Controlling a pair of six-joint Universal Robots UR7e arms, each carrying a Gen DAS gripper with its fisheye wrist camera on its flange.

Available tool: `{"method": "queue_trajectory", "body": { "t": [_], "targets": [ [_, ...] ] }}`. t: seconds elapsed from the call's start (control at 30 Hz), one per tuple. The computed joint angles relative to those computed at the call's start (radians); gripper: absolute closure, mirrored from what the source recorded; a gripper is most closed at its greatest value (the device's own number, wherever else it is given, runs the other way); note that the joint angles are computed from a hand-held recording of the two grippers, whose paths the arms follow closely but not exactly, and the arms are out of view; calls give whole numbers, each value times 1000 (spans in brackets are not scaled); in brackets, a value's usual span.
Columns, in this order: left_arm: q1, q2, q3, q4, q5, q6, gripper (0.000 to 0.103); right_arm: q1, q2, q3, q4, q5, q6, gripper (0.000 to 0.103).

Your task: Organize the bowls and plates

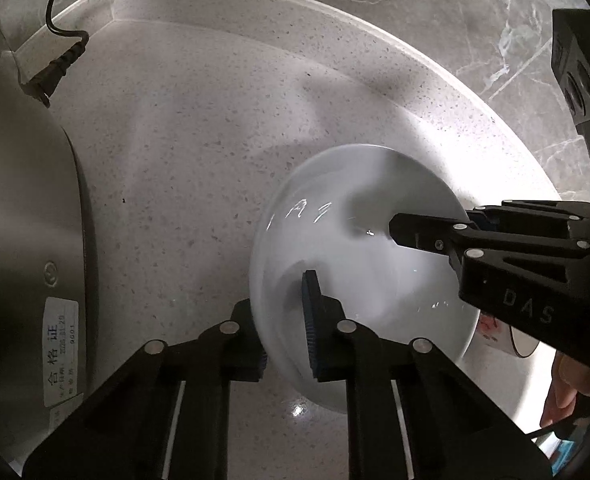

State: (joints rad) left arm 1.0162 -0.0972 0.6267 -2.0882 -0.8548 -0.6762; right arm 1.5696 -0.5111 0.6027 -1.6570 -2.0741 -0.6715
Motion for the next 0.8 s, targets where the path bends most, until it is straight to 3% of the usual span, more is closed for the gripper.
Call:
{"method": "queue_trajectory", "body": {
  "t": [0.4,0.8],
  "targets": [
    [-44,-69,96,-47,11,0,90,-4,-100,76,-32,48,-22,89],
    [-175,-239,408,-146,-16,-16,90,-12,-437,451,-148,141,-42,91]
  ]
}}
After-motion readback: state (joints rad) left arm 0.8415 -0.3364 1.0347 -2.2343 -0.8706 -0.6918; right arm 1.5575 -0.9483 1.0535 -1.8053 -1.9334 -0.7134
